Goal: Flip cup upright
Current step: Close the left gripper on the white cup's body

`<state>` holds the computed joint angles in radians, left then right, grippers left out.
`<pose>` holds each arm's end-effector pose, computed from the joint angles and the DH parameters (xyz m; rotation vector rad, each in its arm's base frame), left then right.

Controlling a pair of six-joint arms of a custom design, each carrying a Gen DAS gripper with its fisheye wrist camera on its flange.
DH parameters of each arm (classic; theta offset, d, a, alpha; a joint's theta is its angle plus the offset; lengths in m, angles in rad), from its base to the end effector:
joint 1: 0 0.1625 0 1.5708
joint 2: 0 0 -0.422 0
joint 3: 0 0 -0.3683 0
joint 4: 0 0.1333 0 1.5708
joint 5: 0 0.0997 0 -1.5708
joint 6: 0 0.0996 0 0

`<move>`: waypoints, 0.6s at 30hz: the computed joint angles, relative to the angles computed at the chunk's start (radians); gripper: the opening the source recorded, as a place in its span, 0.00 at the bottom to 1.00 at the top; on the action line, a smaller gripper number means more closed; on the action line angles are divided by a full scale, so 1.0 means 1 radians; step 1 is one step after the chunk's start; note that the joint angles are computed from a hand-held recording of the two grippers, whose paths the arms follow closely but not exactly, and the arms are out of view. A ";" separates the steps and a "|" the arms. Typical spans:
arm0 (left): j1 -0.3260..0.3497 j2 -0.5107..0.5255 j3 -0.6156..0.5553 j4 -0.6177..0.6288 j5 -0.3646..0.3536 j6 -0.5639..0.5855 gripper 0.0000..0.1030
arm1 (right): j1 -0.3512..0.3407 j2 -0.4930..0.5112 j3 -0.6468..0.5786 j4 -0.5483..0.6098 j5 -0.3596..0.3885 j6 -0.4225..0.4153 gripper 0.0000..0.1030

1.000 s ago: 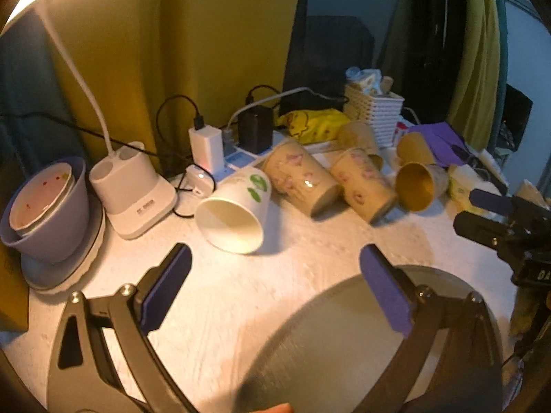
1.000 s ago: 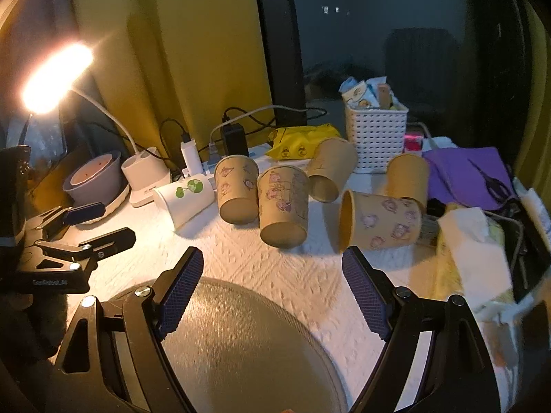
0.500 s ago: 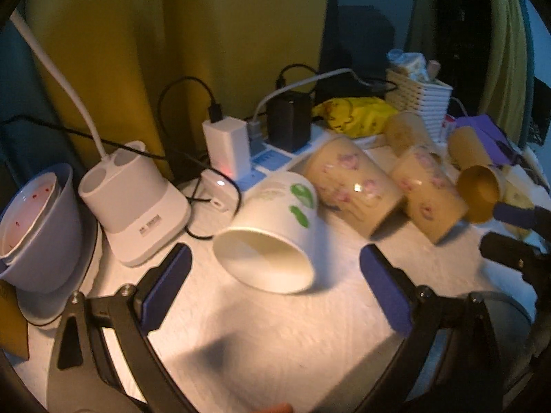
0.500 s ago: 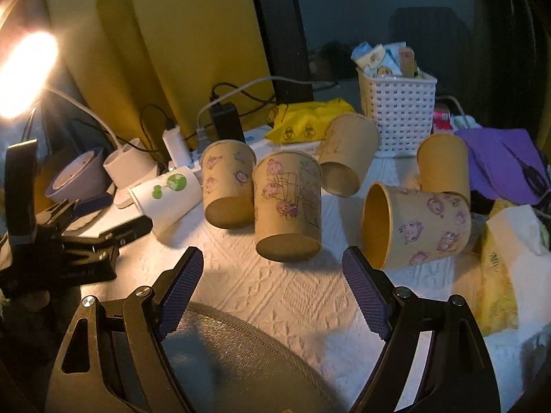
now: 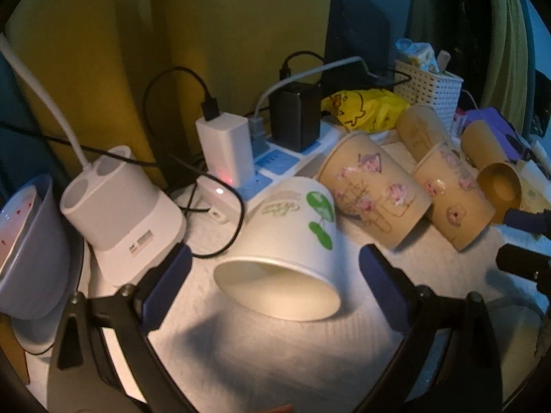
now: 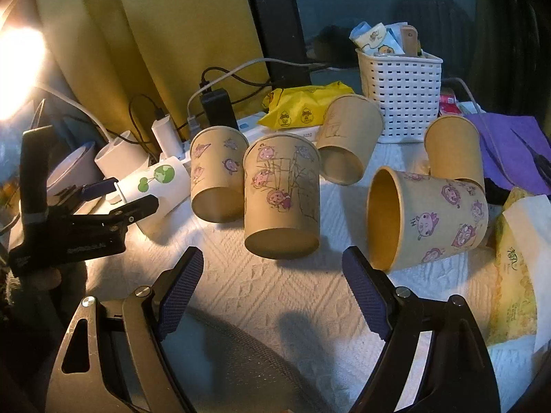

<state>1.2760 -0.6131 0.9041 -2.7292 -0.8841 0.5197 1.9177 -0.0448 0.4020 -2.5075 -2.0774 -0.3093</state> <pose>-0.0506 -0.8428 0.3259 0.5407 2.1796 -0.9306 0.3851 -0.8154 0.0343 0.6344 -2.4733 0.7713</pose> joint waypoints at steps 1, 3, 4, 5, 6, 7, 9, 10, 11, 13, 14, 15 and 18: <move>0.001 0.001 -0.002 0.001 -0.003 0.003 0.91 | 0.000 -0.002 0.003 -0.002 -0.002 0.000 0.83; 0.005 0.001 -0.014 0.034 -0.016 -0.009 0.82 | 0.001 -0.005 0.011 -0.010 -0.001 0.001 0.83; 0.006 0.004 -0.022 0.049 -0.015 -0.017 0.79 | 0.000 -0.009 0.018 -0.015 0.001 0.002 0.83; 0.007 0.007 -0.028 0.060 -0.012 -0.023 0.77 | 0.001 -0.007 0.015 -0.016 0.002 0.004 0.83; 0.007 0.007 -0.029 0.065 -0.010 -0.026 0.73 | 0.000 -0.011 0.024 -0.022 0.005 0.005 0.83; 0.007 0.005 -0.026 0.062 -0.010 -0.027 0.73 | 0.000 -0.012 0.027 -0.022 0.006 0.006 0.83; 0.005 -0.003 -0.012 0.051 -0.014 -0.025 0.73 | 0.001 -0.013 0.029 -0.020 0.006 0.006 0.83; 0.005 -0.012 0.001 0.048 -0.023 -0.025 0.72 | 0.002 -0.015 0.033 -0.023 0.007 0.005 0.83; 0.005 -0.022 0.015 0.045 -0.035 -0.025 0.72 | 0.004 -0.017 0.038 -0.027 0.006 0.004 0.83; 0.005 -0.039 0.044 0.034 -0.048 -0.030 0.72 | 0.007 -0.022 0.050 -0.042 0.005 -0.003 0.83; 0.004 -0.047 0.055 0.034 -0.054 -0.037 0.72 | 0.007 -0.022 0.051 -0.043 0.004 -0.004 0.83; 0.004 -0.059 0.071 0.033 -0.062 -0.043 0.72 | 0.008 -0.025 0.057 -0.045 0.001 -0.003 0.83; -0.003 -0.095 0.125 0.020 -0.071 -0.058 0.72 | 0.013 -0.050 0.105 -0.070 -0.006 0.003 0.83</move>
<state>1.2732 -0.7086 1.0292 -2.7091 -0.9554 0.4619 1.9306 -0.0944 0.5070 -2.5773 -2.0835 -0.3066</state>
